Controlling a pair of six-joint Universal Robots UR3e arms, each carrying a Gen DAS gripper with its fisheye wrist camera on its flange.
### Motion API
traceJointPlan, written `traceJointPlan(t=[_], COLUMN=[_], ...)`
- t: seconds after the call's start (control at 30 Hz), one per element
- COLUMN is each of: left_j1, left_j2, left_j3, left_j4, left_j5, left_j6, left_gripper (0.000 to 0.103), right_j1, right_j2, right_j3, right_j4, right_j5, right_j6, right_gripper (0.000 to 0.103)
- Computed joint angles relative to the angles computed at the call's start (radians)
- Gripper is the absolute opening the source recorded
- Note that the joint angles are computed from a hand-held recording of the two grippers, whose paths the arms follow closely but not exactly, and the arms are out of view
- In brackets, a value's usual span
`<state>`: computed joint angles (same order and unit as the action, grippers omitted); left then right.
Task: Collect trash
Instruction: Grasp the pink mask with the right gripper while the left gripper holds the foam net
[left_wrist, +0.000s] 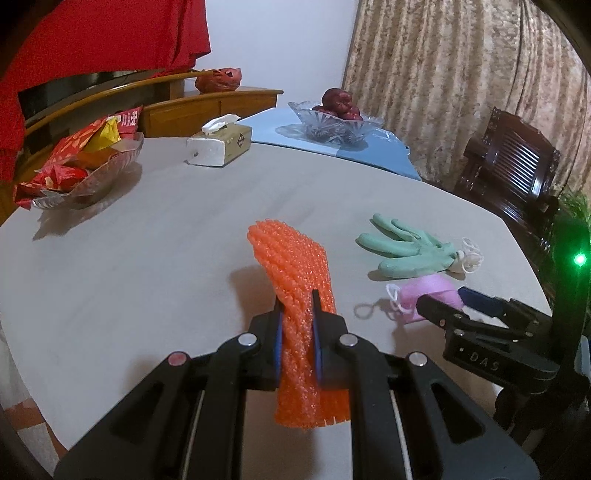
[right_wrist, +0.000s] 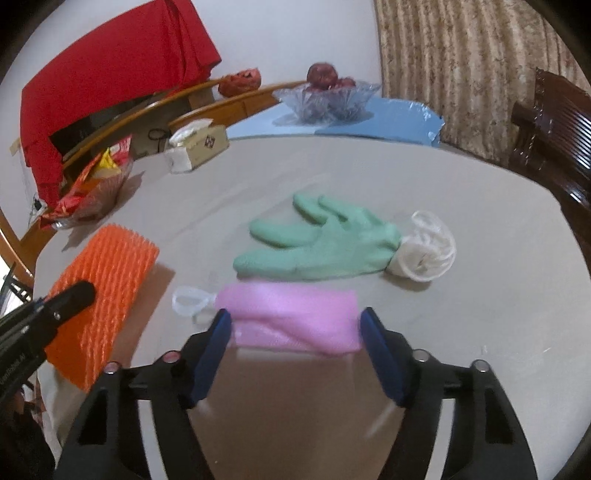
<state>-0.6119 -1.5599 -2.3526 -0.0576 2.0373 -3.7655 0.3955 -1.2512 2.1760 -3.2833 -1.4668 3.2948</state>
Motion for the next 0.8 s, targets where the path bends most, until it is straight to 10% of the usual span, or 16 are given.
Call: traceJointPlan(t=[0.2,0.8], left_j1=[-0.010,-0.150], left_j2=[-0.008,-0.074], left_j3=[0.005,0.203], left_j4=[-0.002,-0.118], left_j5=[0.004,0.081], left_j6=[-0.009,-0.036], left_gripper=[0.011,0.011], right_j1=[-0.017,-0.210], right_j2=[0.010,-0.372], right_j3=[-0.023,0.289], right_j4=[0.044,0.026], right_j5=[0.065,0.212], right_j6=[-0.012,-0.094], right_gripper=[0.020,0.010])
